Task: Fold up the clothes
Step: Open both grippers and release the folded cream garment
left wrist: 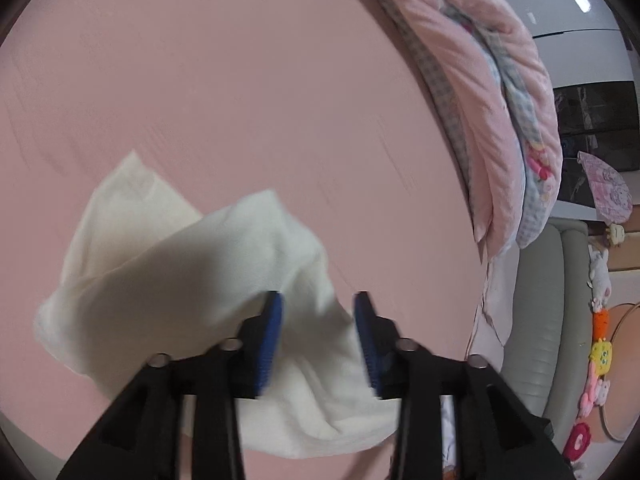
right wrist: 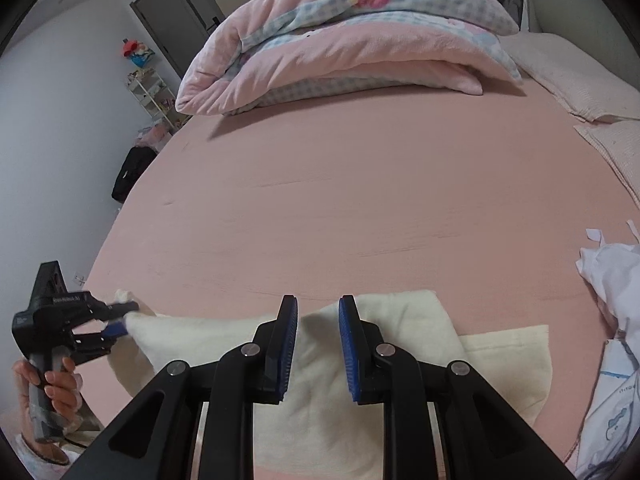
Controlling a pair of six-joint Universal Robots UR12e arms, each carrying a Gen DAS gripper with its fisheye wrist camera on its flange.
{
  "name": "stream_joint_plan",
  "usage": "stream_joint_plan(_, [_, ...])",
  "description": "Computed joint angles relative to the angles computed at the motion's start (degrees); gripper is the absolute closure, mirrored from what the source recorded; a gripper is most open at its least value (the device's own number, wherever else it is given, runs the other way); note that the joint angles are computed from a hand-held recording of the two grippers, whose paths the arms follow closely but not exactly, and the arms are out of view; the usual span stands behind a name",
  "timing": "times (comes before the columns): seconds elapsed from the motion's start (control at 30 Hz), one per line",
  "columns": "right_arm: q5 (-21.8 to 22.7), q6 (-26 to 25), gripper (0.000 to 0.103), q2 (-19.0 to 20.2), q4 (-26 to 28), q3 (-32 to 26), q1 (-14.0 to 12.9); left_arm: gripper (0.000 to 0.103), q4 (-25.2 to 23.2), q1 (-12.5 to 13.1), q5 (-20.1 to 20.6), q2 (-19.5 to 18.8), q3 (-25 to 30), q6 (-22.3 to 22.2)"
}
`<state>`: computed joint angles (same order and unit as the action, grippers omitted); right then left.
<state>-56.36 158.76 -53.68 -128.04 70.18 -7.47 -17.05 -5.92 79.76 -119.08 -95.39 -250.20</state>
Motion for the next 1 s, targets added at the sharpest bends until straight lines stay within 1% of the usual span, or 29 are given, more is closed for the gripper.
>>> stream_joint_plan(0.03, [-0.2,0.0,0.083,0.2,0.1,-0.3,0.0,0.035,0.1,0.0,1.2,0.3,0.1,0.8])
stream_joint_plan(0.07, [-0.2,0.0,0.083,0.5,0.4,-0.6,0.0,0.023,0.2,0.0,2.4,0.6,0.2,1.5])
stream_joint_plan(0.13, [-0.3,0.2,0.082,0.8,1.1,-1.1,0.0,0.022,-0.3,-0.1,3.2,1.0,0.4,3.9])
stream_joint_plan(0.17, [-0.2,0.6,0.08,0.8,0.8,-1.0,-0.1,0.022,-0.5,-0.2,3.5,1.2,0.4,5.0])
stream_joint_plan(0.2, [-0.4,1.3,0.073,0.8,0.4,-0.8,-0.2,0.022,-0.7,-0.3,3.9,1.4,0.5,6.2])
stream_joint_plan(0.23, [-0.4,2.0,0.05,0.7,0.3,-0.7,-0.3,0.022,-0.9,-0.3,4.3,1.6,0.5,7.4])
stream_joint_plan(0.27, [0.3,2.6,0.039,0.7,0.6,-0.6,-0.5,0.022,-1.1,-0.4,4.7,1.8,0.6,8.5])
stream_joint_plan(0.37, [2.3,4.3,0.039,0.4,2.0,0.1,-1.1,0.022,-1.1,-0.9,4.6,1.9,0.2,10.1])
stream_joint_plan(0.43, [3.0,5.1,0.039,0.0,3.1,0.6,-1.5,0.022,0.5,-1.2,4.1,1.9,-0.7,11.0])
stream_joint_plan(0.53, [3.3,5.5,0.038,-1.2,2.4,2.7,-2.3,0.022,3.2,-1.6,3.9,2.5,-2.3,11.5])
stream_joint_plan(0.63, [3.6,5.6,0.036,-2.1,3.3,4.0,-2.9,0.022,5.6,-2.2,4.6,3.1,-3.8,11.4])
stream_joint_plan(0.7, [4.0,5.8,0.034,-2.8,3.7,4.9,-3.5,0.022,5.6,-2.4,4.8,3.4,-4.3,11.2])
stream_joint_plan(0.83, [4.6,5.7,0.034,-4.3,3.4,7.0,-4.4,0.022,6.5,-3.0,5.0,4.1,-5.2,10.9])
stream_joint_plan(1.0, [4.9,5.3,0.033,-5.6,3.7,8.6,-5.2,0.022,6.4,-3.6,5.3,4.7,-6.1,10.7])
